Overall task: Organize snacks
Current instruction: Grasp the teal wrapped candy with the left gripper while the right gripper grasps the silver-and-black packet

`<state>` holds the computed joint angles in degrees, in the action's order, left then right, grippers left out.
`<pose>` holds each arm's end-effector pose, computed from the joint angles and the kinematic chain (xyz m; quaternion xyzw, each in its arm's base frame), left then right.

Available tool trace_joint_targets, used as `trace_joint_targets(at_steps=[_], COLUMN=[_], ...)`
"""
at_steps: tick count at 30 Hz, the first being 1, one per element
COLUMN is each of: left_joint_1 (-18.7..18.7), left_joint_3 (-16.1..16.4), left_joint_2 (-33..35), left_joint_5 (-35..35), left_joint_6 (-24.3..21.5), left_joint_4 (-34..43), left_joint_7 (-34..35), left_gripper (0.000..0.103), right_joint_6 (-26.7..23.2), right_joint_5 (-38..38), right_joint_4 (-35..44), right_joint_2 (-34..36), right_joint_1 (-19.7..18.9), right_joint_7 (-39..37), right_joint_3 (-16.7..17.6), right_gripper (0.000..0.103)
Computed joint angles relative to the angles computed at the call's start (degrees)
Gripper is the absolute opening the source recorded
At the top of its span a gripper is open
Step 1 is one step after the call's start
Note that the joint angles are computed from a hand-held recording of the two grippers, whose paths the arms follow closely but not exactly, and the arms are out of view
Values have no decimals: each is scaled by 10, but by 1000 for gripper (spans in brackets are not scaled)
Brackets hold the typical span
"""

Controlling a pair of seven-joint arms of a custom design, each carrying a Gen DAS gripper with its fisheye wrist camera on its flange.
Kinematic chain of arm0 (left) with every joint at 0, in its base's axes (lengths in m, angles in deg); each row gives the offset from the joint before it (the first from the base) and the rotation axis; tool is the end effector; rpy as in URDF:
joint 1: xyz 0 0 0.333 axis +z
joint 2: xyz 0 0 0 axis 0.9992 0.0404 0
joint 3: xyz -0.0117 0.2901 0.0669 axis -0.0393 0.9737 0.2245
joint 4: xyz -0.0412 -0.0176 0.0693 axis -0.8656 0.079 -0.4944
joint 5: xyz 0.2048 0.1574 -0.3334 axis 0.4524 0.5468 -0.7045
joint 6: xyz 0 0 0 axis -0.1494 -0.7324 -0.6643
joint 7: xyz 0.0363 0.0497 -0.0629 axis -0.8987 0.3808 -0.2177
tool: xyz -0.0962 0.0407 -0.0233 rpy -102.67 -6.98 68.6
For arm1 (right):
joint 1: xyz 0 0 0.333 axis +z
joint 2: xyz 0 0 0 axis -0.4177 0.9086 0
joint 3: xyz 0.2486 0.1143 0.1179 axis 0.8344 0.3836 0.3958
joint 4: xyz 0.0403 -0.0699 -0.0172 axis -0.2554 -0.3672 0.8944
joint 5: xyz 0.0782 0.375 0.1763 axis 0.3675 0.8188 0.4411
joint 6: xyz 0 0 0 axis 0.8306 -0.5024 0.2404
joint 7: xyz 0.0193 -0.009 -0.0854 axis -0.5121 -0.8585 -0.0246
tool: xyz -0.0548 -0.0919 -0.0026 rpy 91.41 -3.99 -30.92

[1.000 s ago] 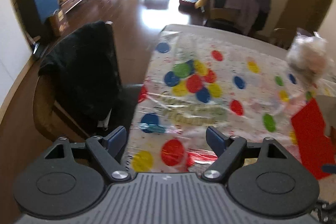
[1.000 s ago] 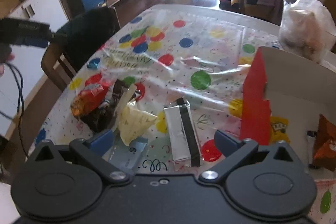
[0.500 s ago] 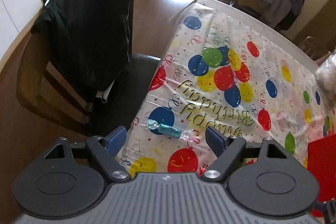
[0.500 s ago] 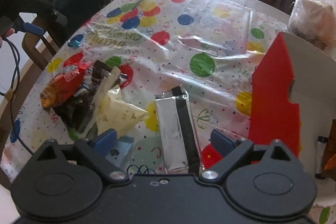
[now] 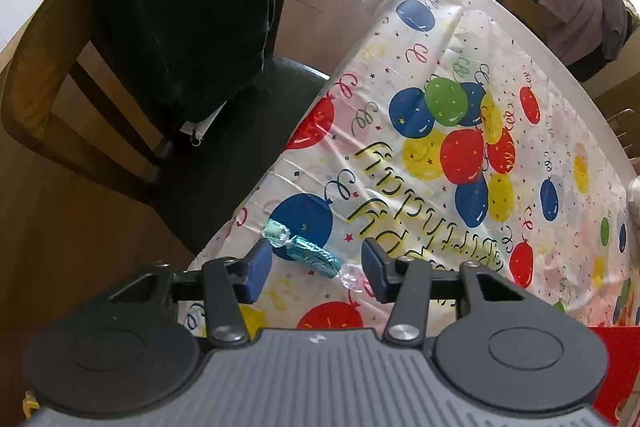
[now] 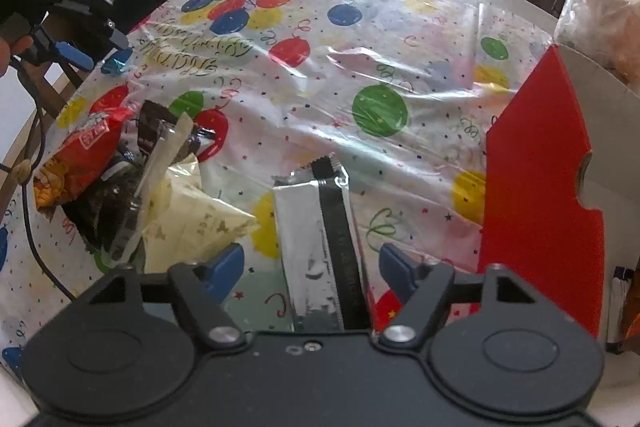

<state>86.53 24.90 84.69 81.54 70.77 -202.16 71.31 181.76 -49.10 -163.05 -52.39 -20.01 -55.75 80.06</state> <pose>0.5571 -0.0771 0.2734 -0.9361 0.3115 -0.1456 0.0740 0.5898 0.0625 0.2559 -0.9133 0.3567 -0.0894 0.1752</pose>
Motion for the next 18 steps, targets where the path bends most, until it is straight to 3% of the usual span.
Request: trace_joint_targets(at_steps=[6,18], left_joint_1=[-7,-20], left_joint_3=[5,9], left_joint_2=[17,25], left_joint_5=[26,89], left_joint_6=[-24,-63], left_joint_4=[23,36], left_joint_7=[-12,-34], left_gripper=[44,21], right_joint_6=[4,19], right_joint_5=[-10,-1], right_joint_4=[5,2], right_joint_2=[9,15], right_joint_1=[1,-9], right_joint_7=[8,5], right_joint_3=[-2,6], right_gripper=[62,44])
